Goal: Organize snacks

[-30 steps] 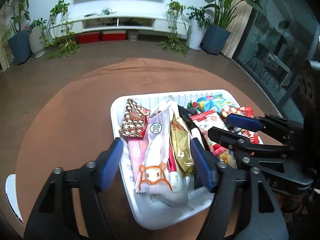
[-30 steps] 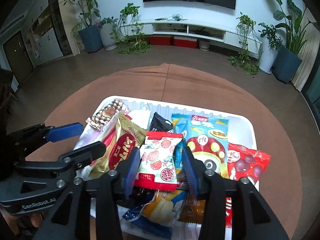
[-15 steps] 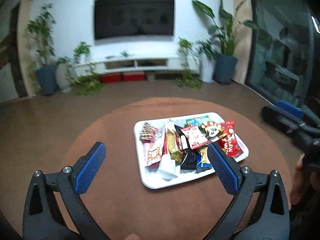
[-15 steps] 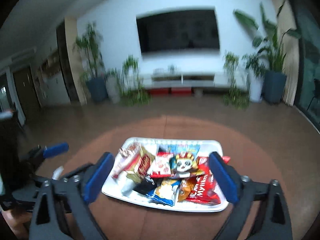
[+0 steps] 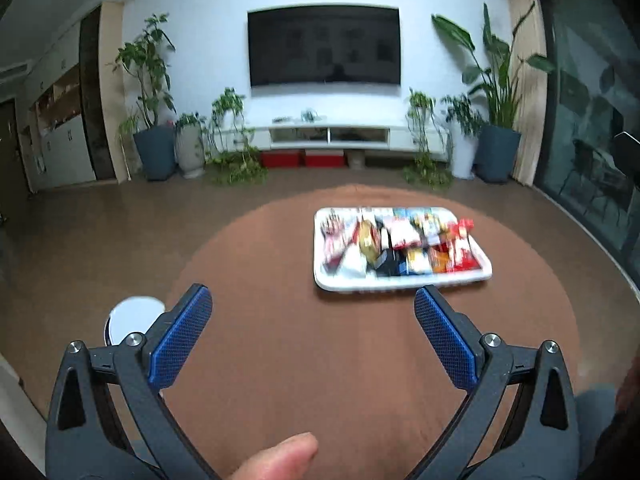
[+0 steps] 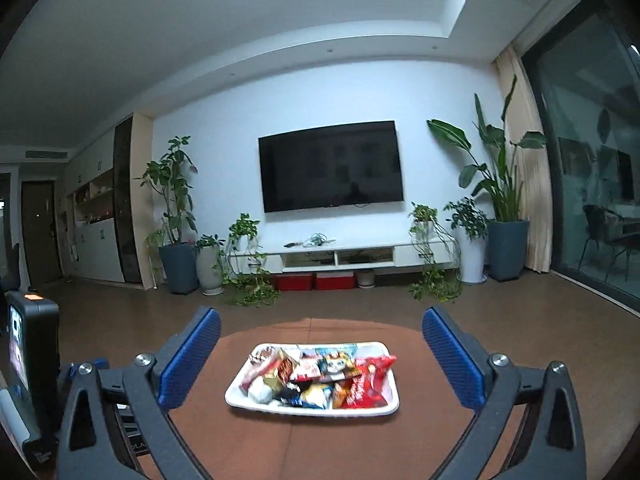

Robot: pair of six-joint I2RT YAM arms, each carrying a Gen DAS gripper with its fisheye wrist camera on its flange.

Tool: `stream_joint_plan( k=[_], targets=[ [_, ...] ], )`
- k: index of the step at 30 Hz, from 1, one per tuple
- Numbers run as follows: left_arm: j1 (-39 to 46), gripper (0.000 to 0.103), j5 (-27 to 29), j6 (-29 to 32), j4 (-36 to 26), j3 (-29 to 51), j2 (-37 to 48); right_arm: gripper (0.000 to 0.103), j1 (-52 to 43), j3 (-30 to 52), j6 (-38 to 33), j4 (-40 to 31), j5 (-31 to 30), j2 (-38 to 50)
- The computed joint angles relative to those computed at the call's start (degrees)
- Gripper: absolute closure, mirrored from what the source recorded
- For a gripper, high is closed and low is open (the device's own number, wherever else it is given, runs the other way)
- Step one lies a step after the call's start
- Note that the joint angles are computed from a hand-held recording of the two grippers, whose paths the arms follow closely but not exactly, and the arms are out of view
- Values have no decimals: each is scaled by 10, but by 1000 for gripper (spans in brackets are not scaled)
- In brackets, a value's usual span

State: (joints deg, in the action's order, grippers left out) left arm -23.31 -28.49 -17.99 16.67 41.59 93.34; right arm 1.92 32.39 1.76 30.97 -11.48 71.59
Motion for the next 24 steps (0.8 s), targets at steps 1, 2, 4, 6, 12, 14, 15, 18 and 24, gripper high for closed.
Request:
stream_joint_plan(
  k=[1,2,4,6,12,14,15,18,24],
  targets=[
    [-6,0,6,-13,-6,-9,0,0,0,-10,-4,-2,5,-5],
    [-7,0,11,-20,-5,-15,1,0,-1,-21,-10,-5,10,-8],
    [-13,0,24,-43,-4,-32,4,0,-8,-38,-12,-16,8,-9],
    [-15,0,29,-55,-6,-40,9,0,-11,-41,-16,-48,2,1],
    [-17,0,23,-59,-27,-28,34,0,1,-39,-35,-109,38,44],
    [-9,0,38,-59,-33,-20,47,0,0,-33,-30,-126,40,56],
    [-7,0,41,-60,-32,-17,54,0,1,-33,-26,-131,41,61],
    [3,0,49,-55,-31,-2,80,0,11,-25,-29,-152,63,77],
    [13,0,64,-55,-32,9,97,0,32,-25,-31,-162,80,101]
  ],
)
